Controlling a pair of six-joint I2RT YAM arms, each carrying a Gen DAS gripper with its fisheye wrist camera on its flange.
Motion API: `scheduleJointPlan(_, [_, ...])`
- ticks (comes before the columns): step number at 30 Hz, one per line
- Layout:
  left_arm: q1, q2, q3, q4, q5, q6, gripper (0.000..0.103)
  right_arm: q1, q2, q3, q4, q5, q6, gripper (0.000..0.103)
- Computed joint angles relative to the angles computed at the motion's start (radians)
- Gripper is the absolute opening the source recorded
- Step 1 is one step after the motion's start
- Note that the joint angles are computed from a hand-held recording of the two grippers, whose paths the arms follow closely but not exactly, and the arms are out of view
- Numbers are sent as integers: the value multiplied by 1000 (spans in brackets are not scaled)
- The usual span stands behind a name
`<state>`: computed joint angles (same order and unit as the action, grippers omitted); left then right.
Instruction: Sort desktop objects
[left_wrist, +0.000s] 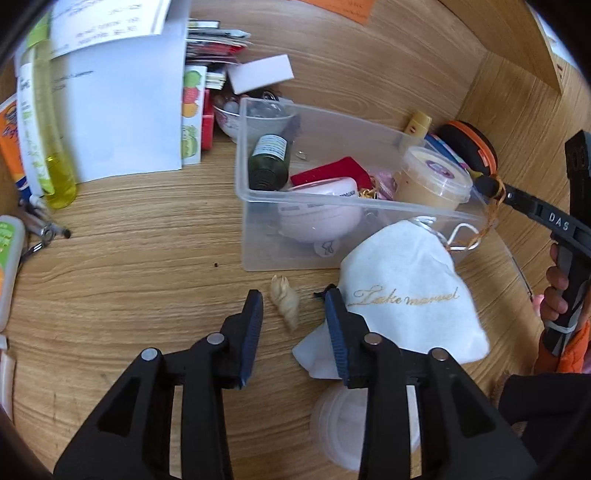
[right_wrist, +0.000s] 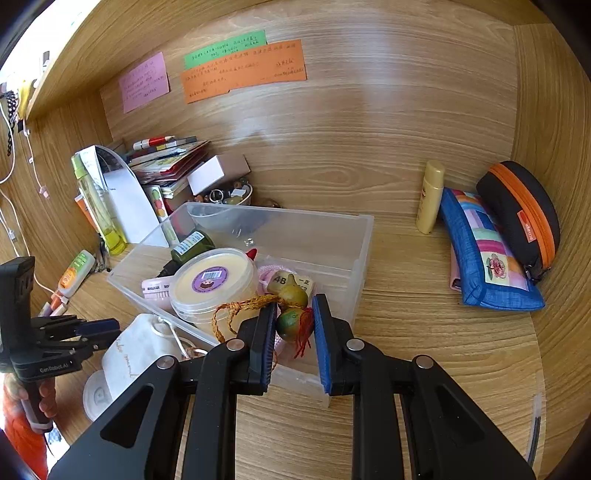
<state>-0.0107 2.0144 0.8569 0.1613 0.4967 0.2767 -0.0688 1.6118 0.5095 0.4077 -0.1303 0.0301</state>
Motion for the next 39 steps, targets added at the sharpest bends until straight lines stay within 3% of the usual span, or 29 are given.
scheduleJointPlan(12, [-55, 54, 35, 37, -139, 2, 34, 5, 103, 102, -50, 8, -19, 18])
scheduleJointPlan(14, [-60, 58, 31, 57, -160, -7, 20, 5, 120, 116, -54, 3, -22, 18])
scheduleJointPlan(16, [-67, 63, 25, 89, -205, -31, 15, 10, 135, 127, -57, 9, -25, 18])
scheduleJointPlan(21, [-29, 49, 19, 102, -175, -72, 15, 19, 159, 145, -66, 14, -31, 18])
scheduleJointPlan(29, [86, -76, -27, 89, -26, -111, 13, 29, 175, 159, -70, 35, -44, 18])
scheduleJointPlan(39, [78, -177, -29, 41, -31, -65, 13, 53, 182, 170, -88, 73, -53, 18])
